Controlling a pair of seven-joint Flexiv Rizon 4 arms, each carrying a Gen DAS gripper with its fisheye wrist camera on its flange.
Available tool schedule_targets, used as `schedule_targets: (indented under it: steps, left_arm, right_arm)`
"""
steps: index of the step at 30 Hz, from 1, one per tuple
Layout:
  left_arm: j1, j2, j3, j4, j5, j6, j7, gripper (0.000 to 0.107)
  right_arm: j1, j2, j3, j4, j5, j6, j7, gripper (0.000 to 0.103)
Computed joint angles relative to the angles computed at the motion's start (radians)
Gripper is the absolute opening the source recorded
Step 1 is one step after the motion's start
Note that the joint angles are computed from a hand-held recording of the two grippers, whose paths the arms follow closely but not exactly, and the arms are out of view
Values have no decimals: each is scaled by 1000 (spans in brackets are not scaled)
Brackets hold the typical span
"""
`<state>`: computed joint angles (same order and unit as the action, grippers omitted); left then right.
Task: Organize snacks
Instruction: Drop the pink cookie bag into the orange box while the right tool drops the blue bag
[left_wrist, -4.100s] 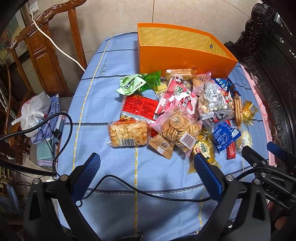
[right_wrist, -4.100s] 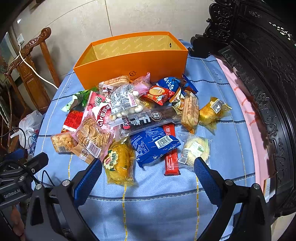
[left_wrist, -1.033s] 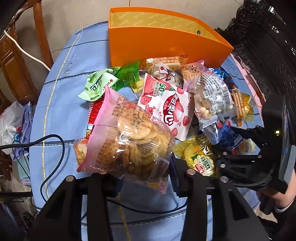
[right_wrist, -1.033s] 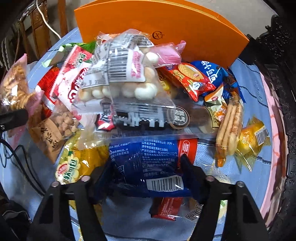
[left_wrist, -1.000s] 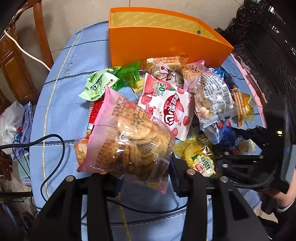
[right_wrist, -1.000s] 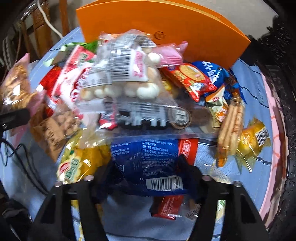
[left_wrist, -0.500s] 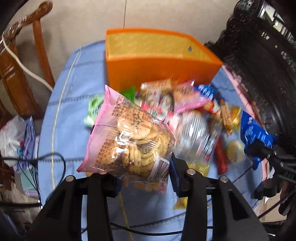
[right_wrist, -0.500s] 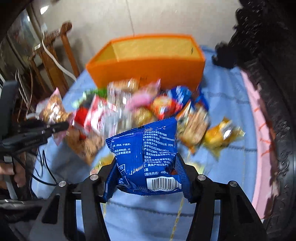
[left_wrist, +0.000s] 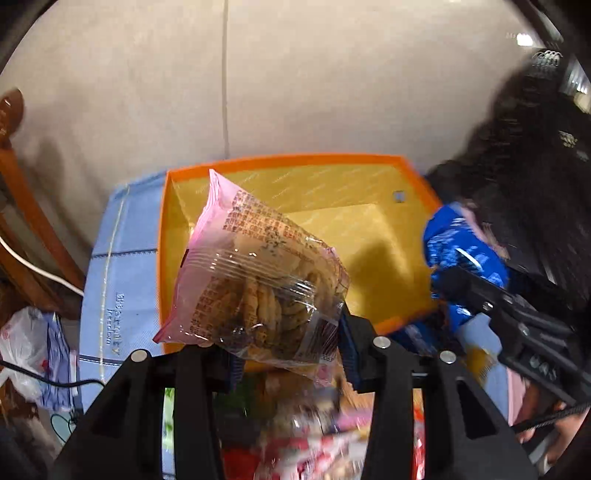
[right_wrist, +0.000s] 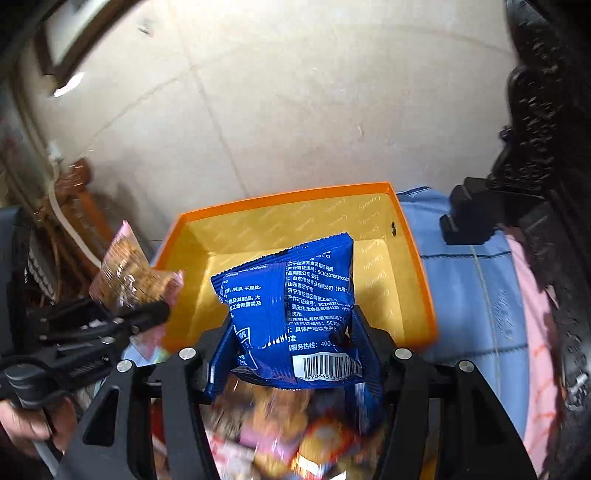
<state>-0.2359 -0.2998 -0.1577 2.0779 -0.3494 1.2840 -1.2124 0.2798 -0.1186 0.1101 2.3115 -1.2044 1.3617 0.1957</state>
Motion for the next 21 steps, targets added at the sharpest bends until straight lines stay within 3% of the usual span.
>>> schedule_targets:
  steps: [4,5,6,8,10,15,19,21]
  left_arm:
    - [-59,-118,83,-143,132,-112,-149,43]
    - [-72,-132,102,-167,162,-146,-188,49]
    - [-77,-141,120,-180,188,-176,-222,62]
    - [-79,-132,134,-168,231,-159,-265,84]
    - [-55,-94,119,-96,235,-54,-265,89]
    - [33,46,36,78,131,31,-135,92]
    - [66,181,-8,275,-30,140,29,95]
    - [49,234,8,364,-104,164,107,95]
  right_arm:
    - [17,-98,-2,-54,150,-30,-109,62]
    - [28,-116,14,-68,228,-64,-168,65]
    - [41,-115,9,-68,250,-74,-184,68]
    - [74,-76,-47,-33,121,-61,-77,75]
    - [70,-29,-50,0,13,-68,20,84]
    - [29,98,37,95,-93,-90,96,95]
    - [74,178,144,180,27,-154,31,98]
    - [122,209,200,219,131,-188,22,98]
